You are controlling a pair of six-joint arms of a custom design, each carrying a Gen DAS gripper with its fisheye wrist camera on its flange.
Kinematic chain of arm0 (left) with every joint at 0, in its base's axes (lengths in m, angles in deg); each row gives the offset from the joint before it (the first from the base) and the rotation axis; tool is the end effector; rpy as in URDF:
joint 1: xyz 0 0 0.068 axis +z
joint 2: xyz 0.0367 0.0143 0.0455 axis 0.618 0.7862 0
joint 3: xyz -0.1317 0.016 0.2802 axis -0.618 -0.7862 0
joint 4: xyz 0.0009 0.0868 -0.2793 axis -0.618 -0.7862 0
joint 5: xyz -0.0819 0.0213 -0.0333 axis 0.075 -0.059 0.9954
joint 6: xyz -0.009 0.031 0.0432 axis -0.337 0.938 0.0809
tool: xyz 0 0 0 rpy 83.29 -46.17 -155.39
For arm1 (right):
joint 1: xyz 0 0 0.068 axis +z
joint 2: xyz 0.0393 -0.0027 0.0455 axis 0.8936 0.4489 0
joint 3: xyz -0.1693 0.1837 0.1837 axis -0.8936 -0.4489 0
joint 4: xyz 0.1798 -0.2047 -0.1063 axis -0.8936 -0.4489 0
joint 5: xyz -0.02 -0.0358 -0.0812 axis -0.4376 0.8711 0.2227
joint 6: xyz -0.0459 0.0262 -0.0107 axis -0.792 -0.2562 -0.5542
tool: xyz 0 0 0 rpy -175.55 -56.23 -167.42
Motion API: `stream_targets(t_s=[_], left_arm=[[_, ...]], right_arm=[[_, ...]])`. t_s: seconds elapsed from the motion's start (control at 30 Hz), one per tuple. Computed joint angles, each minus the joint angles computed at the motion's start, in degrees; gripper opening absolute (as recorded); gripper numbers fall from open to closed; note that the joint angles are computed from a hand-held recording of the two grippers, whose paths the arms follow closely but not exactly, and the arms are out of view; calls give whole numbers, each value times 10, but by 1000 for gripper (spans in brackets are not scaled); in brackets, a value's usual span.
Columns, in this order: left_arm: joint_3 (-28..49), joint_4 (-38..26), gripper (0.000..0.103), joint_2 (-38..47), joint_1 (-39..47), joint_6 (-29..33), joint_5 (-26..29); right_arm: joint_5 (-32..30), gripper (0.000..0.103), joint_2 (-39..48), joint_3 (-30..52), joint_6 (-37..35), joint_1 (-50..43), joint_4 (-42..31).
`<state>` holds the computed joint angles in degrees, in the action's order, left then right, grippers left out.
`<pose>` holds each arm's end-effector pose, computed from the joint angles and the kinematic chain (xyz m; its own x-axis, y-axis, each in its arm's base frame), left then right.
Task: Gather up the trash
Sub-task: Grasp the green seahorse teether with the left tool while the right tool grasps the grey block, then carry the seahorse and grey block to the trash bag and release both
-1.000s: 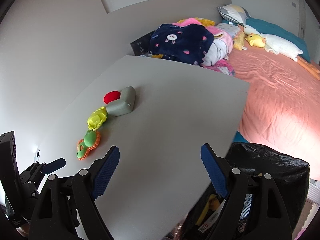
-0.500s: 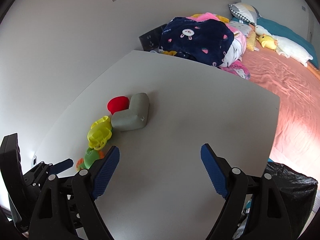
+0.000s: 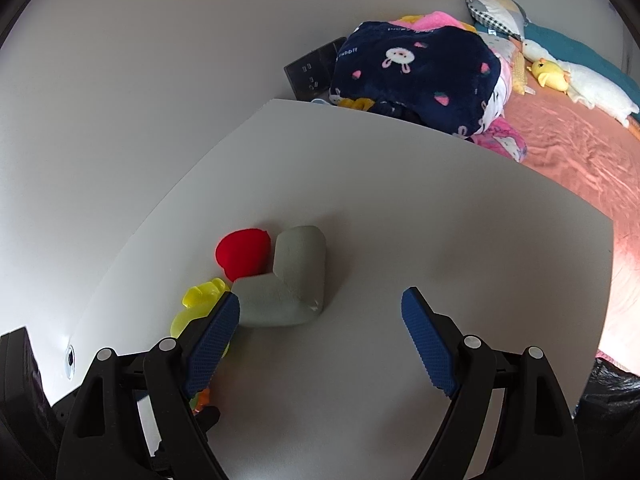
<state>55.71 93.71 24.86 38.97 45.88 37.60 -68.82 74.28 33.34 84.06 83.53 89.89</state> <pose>0.1860 -0.0009 0.0529 -0.8741 -0.0237 -0.4852 0.0239 0.9955 -0.0916 0.3024 0.1200 0.0536 -0.8412 -0.0844 -0.5340 -0.2887 0.9053 0.3116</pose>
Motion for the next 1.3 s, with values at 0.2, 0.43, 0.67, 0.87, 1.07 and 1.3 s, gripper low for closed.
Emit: stream_targets(t_s=[0.2,0.43,0.67,0.87,1.07,1.3], left_arm=[[-12,10,54,-9,40,0,18],[-27,-25,53,-65,102,13,57],[-39,-50,53,-104,136,25,75],[-35,-60,53,-109,151,30,82],[-43,-94,53,-158,157,33,90],[-54,-179,53,-269,134,24,100]], right_arm=[[7,83,37,38,1,20,-13],[37,83,51,50,-18,48,-5],[-31,65,70,78,-12,38,-33],[-30,43,51,61,-26,49,-27],[-44,43,23,38,-27,32,-30],[-38,42,-37,-7,-55,15,-32]])
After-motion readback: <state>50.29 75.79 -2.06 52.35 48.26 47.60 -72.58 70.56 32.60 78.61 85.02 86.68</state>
